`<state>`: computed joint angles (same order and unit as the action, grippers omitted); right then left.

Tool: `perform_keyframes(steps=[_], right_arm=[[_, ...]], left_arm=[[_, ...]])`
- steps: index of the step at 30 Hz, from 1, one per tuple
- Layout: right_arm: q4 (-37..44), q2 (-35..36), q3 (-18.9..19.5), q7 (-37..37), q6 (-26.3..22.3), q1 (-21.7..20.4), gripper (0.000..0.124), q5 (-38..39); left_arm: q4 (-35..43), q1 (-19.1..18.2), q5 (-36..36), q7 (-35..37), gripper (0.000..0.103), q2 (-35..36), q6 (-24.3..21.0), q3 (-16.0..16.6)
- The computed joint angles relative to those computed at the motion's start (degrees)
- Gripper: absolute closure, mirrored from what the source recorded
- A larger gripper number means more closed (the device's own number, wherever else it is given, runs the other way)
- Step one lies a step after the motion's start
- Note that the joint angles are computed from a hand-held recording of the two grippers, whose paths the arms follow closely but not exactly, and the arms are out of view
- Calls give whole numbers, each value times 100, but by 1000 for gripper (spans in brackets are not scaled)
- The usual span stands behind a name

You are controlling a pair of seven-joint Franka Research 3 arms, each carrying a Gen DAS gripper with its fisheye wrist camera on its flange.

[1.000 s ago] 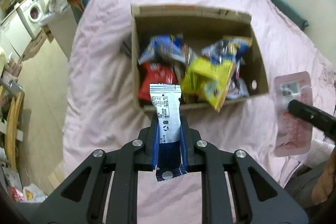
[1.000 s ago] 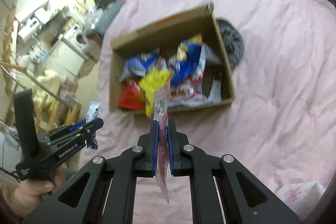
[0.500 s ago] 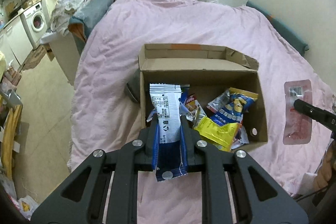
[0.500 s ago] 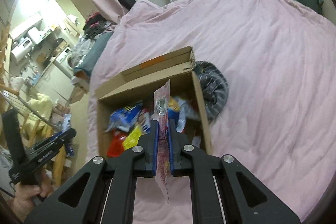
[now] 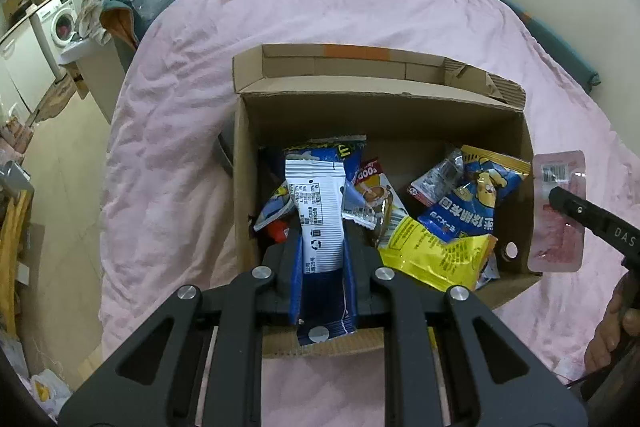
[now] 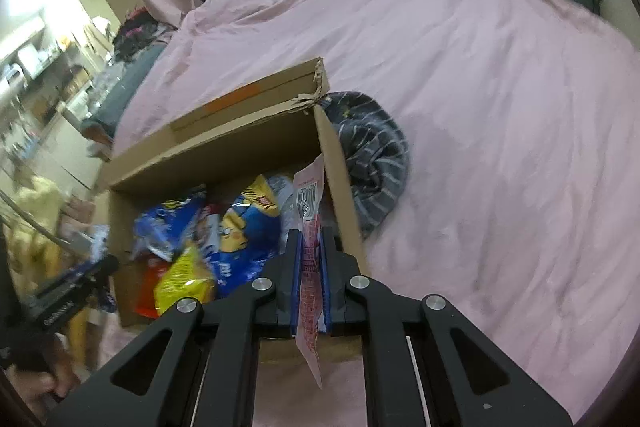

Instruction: Organize snacks

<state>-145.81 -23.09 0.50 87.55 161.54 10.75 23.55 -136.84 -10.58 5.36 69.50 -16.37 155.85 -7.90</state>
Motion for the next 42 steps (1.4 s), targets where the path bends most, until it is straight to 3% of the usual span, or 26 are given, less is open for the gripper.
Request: perform_keyframes(steps=[5,9,21,22,24,28,30,33,42], right_arm=[[104,180,-249,-315,-123,271,115,429],[174,259,-100,-334,-144,166,114,320],[186,183,-237,-832,-115,383,109,937],[191,180,-245,-853,-115,389,106,976],[190,158,-290,-943,-115,433,88,1102],[125,33,-324,-1240,2,555,71,1383],[64,-39,-281,-1296,152,576,52,1403],[-28,-188,-364,-1494,364,752,39,1601],[-456,-864,-266,-1431,752,874,22,1611]], left_arm=[[-50,14,224,50,88,9,110,-61],[-47,-31,186,85,88,15,134,-40],[-61,-111,-52,197,84,-25,180,12],[-56,-148,-135,248,76,-29,149,49],[-94,-102,-110,178,59,-71,199,16],[-152,328,710,-568,33,-201,268,-349],[-204,333,838,-716,33,-270,327,-309],[-278,290,831,-825,33,-402,293,-215],[-625,450,1121,-1129,30,-1016,250,-210]])
